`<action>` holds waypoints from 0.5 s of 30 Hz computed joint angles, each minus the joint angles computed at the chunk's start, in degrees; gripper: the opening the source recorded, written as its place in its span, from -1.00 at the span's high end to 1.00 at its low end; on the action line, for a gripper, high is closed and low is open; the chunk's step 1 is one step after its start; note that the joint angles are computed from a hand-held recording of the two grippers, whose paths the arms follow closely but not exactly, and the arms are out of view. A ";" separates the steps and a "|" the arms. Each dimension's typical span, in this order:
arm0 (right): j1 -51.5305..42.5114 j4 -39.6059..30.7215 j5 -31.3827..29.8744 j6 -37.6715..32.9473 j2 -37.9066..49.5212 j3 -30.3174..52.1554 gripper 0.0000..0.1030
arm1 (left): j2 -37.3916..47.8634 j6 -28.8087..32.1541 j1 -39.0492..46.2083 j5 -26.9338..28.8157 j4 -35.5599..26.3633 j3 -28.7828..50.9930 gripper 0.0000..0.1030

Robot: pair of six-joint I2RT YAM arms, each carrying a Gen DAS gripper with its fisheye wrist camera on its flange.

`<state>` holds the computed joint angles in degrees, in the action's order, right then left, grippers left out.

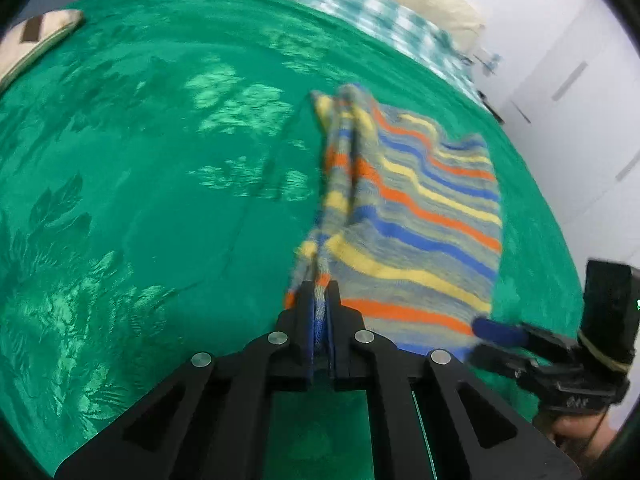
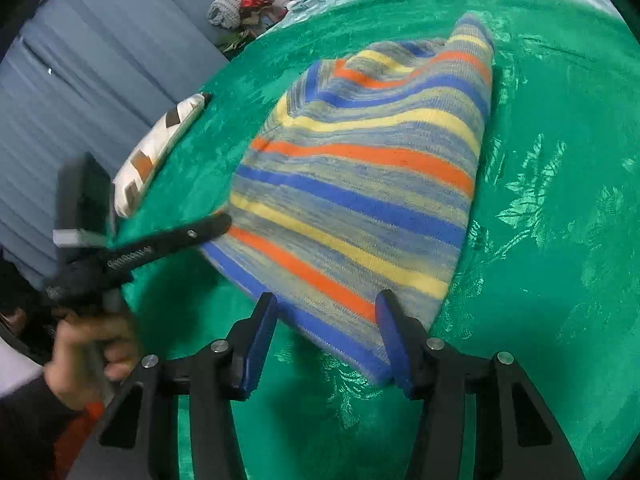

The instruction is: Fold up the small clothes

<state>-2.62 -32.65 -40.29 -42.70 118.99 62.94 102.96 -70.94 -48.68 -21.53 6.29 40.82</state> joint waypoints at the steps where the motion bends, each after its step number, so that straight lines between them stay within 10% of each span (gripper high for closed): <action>1: -0.44 -1.79 -0.59 -0.56 -0.37 0.91 -0.02 | -1.28 0.23 0.10 0.42 -1.10 -0.14 0.86; 5: -3.44 -7.13 -4.13 -2.29 -1.88 6.21 -0.01 | -8.83 5.77 2.08 -0.66 -1.95 -1.67 0.38; 15: -2.87 -8.72 -5.15 4.12 3.02 20.52 -0.01 | 10.33 25.20 19.84 20.24 -14.00 24.16 0.36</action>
